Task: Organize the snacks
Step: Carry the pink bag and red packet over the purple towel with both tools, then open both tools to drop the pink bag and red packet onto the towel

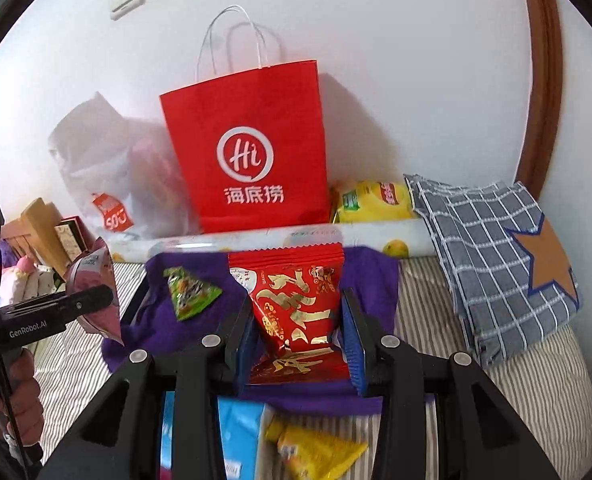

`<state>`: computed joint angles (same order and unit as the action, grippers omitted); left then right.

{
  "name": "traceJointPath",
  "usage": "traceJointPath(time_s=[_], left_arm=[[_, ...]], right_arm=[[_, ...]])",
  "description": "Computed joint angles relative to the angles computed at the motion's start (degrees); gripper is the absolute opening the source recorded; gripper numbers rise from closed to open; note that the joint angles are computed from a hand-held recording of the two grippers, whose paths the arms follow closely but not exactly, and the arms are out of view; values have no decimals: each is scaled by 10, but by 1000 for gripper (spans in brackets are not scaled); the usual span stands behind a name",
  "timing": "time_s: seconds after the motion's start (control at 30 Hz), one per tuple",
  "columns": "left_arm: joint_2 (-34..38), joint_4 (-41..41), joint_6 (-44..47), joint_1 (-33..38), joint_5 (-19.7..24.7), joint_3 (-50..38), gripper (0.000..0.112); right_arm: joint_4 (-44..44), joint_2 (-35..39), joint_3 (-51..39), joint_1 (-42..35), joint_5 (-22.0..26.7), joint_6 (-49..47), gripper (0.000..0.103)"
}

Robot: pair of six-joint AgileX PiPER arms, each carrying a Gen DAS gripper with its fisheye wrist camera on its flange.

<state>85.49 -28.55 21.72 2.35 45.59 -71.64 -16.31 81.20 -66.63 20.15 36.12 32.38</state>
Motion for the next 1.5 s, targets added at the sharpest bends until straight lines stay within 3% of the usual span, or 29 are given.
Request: traceJointPath(time_s=[0.27, 0.47, 0.53, 0.93, 1.03, 1.1, 1.2, 1.27, 1.37, 1.43, 1.5], left_arm=[[65, 7, 3, 5, -44, 12, 40], [96, -10, 27, 15, -23, 21, 40], [102, -16, 30, 16, -16, 21, 40], [97, -20, 41, 1, -26, 39, 40], [98, -18, 39, -1, -24, 36, 40], [99, -19, 40, -1, -24, 35, 40], [98, -20, 42, -1, -22, 33, 41], [95, -26, 51, -1, -19, 32, 46], [85, -26, 50, -4, -25, 36, 72], [77, -25, 53, -6, -28, 38, 72], [73, -32, 60, -6, -24, 38, 72]], right_arm=[[100, 97, 20, -64, -80, -91, 38], [67, 133, 30, -72, -63, -66, 38], [97, 137, 33, -80, -70, -93, 38], [113, 157, 23, -69, -61, -119, 39], [126, 153, 23, -73, -59, -133, 48], [120, 143, 29, -74, -67, -127, 63], [98, 127, 34, -73, -71, -105, 71], [104, 108, 40, -77, -74, -110, 72], [161, 75, 54, -88, -83, -150, 72], [249, 49, 71, -105, -87, -224, 73], [254, 26, 83, -104, -81, -226, 72]])
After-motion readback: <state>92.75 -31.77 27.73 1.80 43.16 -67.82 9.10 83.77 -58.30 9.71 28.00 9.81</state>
